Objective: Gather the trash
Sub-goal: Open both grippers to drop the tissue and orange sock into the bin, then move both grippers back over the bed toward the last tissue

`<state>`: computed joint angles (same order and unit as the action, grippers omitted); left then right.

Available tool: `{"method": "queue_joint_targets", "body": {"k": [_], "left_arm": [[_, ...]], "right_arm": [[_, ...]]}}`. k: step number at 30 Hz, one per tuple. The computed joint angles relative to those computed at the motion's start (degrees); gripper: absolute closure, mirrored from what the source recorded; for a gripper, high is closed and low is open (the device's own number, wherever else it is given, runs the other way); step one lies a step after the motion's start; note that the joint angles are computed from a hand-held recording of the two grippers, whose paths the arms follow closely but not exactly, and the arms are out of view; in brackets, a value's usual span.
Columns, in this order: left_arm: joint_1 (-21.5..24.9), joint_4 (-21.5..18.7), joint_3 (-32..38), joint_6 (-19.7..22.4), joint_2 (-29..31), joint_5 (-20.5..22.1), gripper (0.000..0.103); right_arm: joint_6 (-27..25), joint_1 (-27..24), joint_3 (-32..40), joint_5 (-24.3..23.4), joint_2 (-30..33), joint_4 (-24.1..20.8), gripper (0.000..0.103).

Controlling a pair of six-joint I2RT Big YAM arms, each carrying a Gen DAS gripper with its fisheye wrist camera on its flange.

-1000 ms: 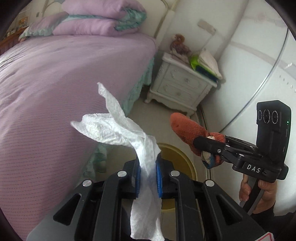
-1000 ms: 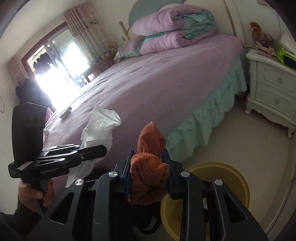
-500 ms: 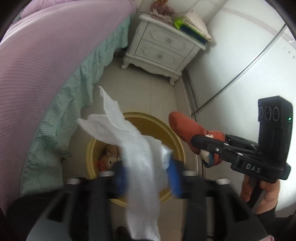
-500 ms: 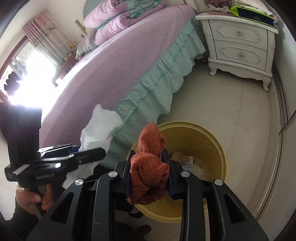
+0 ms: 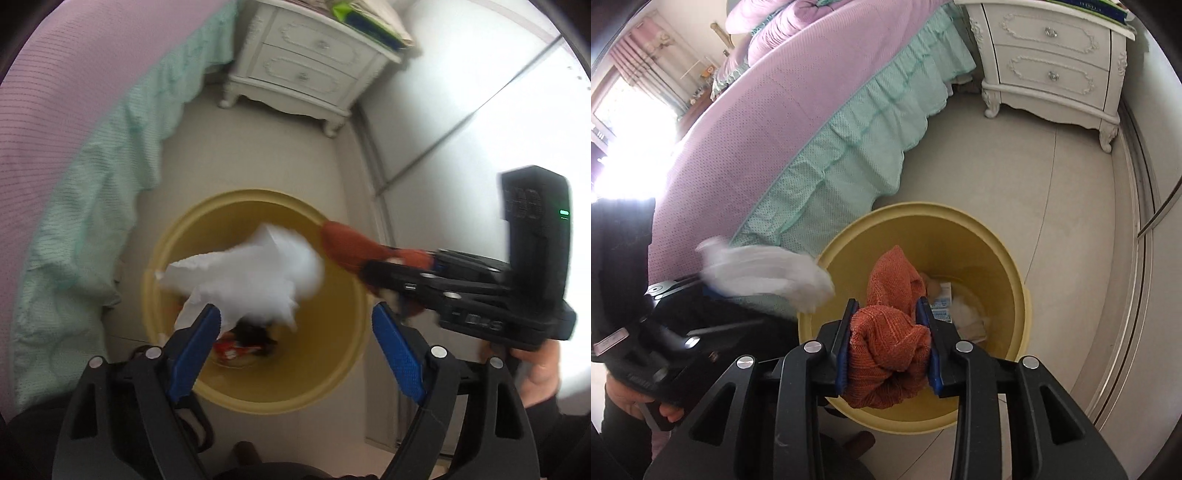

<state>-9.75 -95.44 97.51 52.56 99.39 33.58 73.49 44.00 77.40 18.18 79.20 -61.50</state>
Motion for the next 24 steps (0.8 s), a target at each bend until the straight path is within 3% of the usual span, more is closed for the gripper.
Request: {"method": "queue_joint_targets", "body": {"k": [8, 12, 16, 24], "left_arm": [[-1.08, 0.56, -1.44, -0.55, -0.07, -1.08, 0.018], [-1.2, 1.02, -1.33, -1.07, 0.05, -1.37, 0.018], [-1.08, 1.31, -0.67, -1.3, 0.32, -1.47, 0.018], [0.07, 0.81, 0.34, -0.94, 0.12, -0.26, 0.018]], "right_arm": [[0.11, -1.03, -1.47, -2.24, 0.49, 1.27, 0.07], [0.2, -1.47, -1.85, -3.84, 0.76, 1.71, 0.051], [-0.31, -1.14, -1.39, -2.92, 0.83, 1.49, 0.044], [-1.52, -0.79, 0.59, -0.69, 0.77, 0.1, 0.044]]}}
